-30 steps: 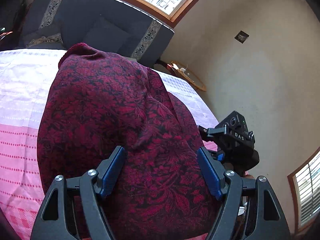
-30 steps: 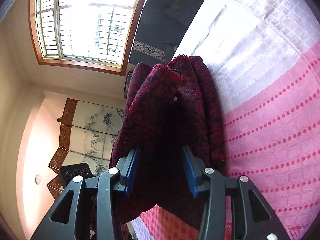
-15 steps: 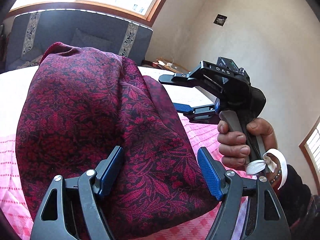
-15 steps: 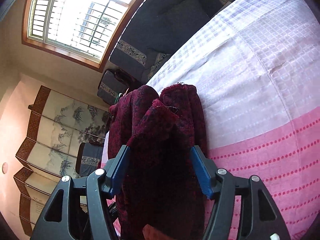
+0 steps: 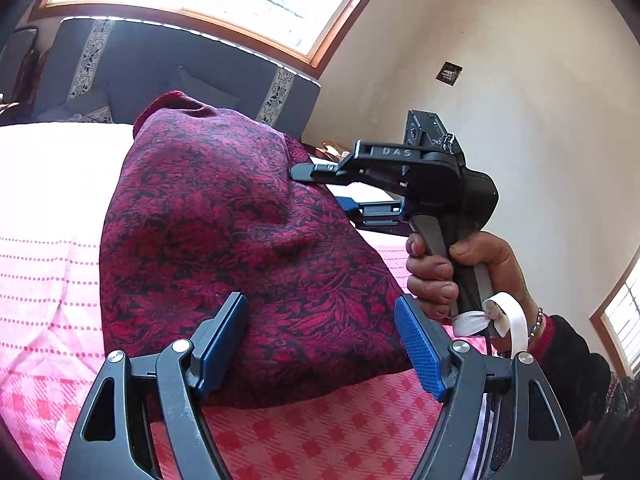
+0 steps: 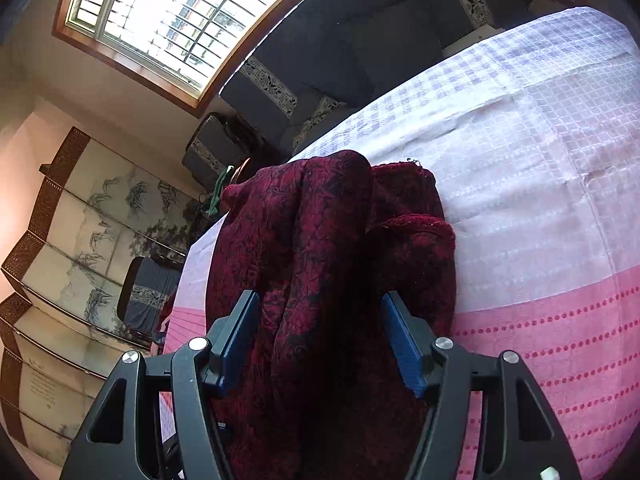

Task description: Fold small clothes

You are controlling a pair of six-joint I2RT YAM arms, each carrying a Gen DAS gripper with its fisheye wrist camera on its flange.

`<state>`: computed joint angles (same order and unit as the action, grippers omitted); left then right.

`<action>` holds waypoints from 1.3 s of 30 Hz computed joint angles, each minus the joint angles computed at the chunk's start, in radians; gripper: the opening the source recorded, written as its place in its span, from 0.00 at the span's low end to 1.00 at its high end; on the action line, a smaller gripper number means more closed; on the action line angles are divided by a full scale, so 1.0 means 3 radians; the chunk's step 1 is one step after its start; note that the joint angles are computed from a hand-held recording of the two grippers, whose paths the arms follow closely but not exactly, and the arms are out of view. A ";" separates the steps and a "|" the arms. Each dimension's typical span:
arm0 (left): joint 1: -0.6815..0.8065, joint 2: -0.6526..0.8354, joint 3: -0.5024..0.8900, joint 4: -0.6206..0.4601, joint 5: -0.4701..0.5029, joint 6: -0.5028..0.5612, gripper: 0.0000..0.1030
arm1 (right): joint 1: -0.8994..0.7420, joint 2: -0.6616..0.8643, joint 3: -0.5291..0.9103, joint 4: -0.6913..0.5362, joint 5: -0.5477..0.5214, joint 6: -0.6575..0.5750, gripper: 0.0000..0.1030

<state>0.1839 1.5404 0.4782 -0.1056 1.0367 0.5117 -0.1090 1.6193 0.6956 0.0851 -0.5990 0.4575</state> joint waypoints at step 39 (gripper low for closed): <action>0.0525 0.0382 -0.0206 0.0102 0.0255 0.0465 0.74 | 0.0115 -0.0687 -0.0446 -0.0297 0.0860 0.0052 0.16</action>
<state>0.3413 1.6552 0.4164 -0.0750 1.1132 0.6513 -0.0744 1.4133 0.5619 -0.0041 -0.3410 0.4731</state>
